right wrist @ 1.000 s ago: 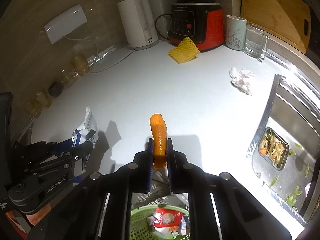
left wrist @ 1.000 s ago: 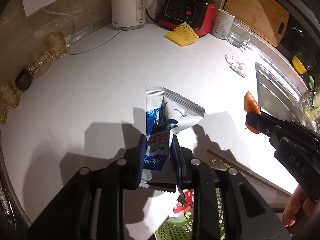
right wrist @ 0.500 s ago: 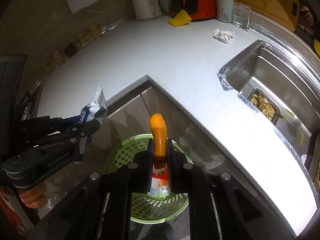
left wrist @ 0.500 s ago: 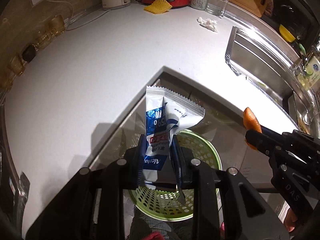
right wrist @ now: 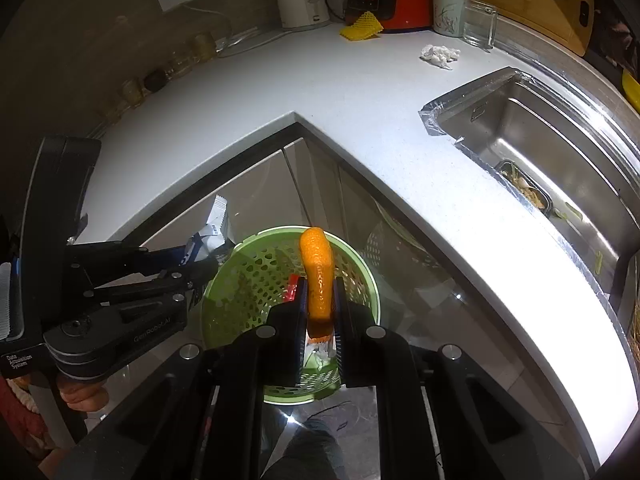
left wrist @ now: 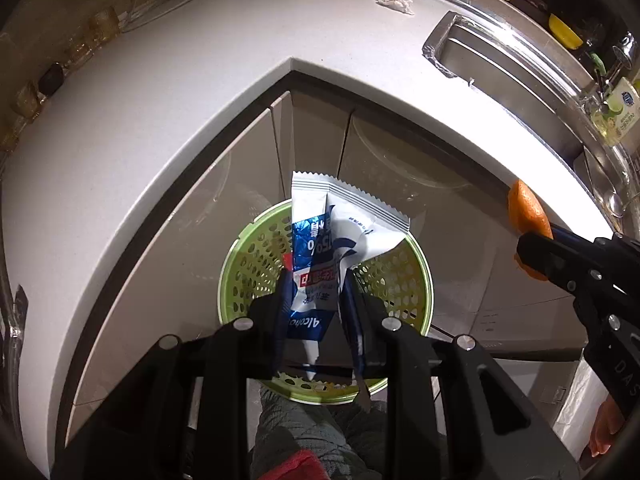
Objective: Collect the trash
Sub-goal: 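Carry the wipe packet and carrot over the green basket and open the left tool, then open the right tool to drop the carrot into the basket, then move both tools over the counter toward the yellow foam net and tissue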
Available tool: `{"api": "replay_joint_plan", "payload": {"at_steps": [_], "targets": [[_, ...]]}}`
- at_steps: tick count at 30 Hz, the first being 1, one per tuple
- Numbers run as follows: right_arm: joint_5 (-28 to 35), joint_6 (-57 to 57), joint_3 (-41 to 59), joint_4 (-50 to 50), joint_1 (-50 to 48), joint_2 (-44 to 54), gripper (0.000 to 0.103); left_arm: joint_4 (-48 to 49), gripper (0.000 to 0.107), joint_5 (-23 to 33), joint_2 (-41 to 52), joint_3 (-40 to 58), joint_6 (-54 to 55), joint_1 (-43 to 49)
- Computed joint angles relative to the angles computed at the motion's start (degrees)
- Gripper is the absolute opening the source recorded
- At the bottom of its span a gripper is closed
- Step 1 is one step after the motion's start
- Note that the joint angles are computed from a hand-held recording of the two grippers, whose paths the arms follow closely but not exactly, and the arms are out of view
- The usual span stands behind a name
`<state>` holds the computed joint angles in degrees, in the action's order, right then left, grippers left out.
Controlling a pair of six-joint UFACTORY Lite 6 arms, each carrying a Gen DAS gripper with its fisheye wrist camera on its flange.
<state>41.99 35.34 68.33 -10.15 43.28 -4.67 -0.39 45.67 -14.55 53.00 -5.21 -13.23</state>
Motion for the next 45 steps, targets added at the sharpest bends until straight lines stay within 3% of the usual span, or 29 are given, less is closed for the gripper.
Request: {"api": "replay_joint_plan", "payload": {"at_steps": [6, 7, 9, 11, 15, 26, 27, 29, 30, 31, 34, 39, 41, 45], "targets": [[-0.1, -0.9, -0.5, 0.8, -0.1, -0.2, 0.013, 0.5, 0.029, -3.4, 3.7, -2.4, -1.4, -1.0], [-0.1, -0.8, -0.6, 0.9, 0.1, -0.1, 0.013, 0.5, 0.034, -4.1, 4.4, -2.9, -1.5, -1.1], [-0.2, -1.4, -0.9, 1.5, -0.1, 0.0, 0.013, -0.2, 0.059, -5.3, 6.2, -3.5, -1.2, -1.2], [-0.3, -2.4, -0.9, 2.4, -0.4, 0.4, 0.013, -0.5, 0.067, -6.7, 7.4, -4.5, -1.2, -1.4], [-0.6, -3.8, -0.8, 3.6, -0.6, 1.0, 0.013, -0.3, 0.075, -7.0, 9.3, -4.9, -1.5, -1.8], [-3.1, -13.4, 0.9, 10.3, -2.1, 4.0, 0.017, -1.3, 0.091, -2.6, 3.5, 0.5, 1.4, 5.6], [-3.1, -15.6, 1.2, 11.8, -2.0, 4.7, 0.018, -0.9, 0.091, -2.0, 2.9, 1.2, 1.4, 6.5], [-3.1, -18.7, 1.4, 14.0, -1.5, 5.8, 0.036, 1.6, 0.091, -1.5, 2.5, 3.1, -0.9, 7.5], [-3.3, -18.1, 1.4, 13.0, -1.0, 6.0, 0.053, 3.0, 0.091, -1.4, 3.0, 4.3, -2.4, 7.7], [-3.5, -16.8, 1.3, 11.5, -0.6, 6.0, 0.061, 3.0, 0.091, -1.0, 3.5, 5.7, -2.4, 8.5], [-3.8, -18.2, 1.8, 13.1, -2.2, 5.8, 0.061, 0.8, 0.091, -0.1, 6.0, 10.0, 0.6, 12.0], [-2.5, -18.4, 8.6, 11.7, -7.3, 8.1, 0.071, 0.1, 0.091, 1.8, 13.8, 21.0, 2.1, 13.0], [-2.0, -18.7, 13.4, 10.4, -9.9, 10.6, 0.079, -1.1, 0.092, 2.2, 19.3, 28.6, 4.1, 13.2], [0.1, -18.4, 28.8, 7.7, -15.3, 21.0, 0.082, -2.1, 0.095, 4.4, 36.2, 51.3, 6.2, 11.4]]}}
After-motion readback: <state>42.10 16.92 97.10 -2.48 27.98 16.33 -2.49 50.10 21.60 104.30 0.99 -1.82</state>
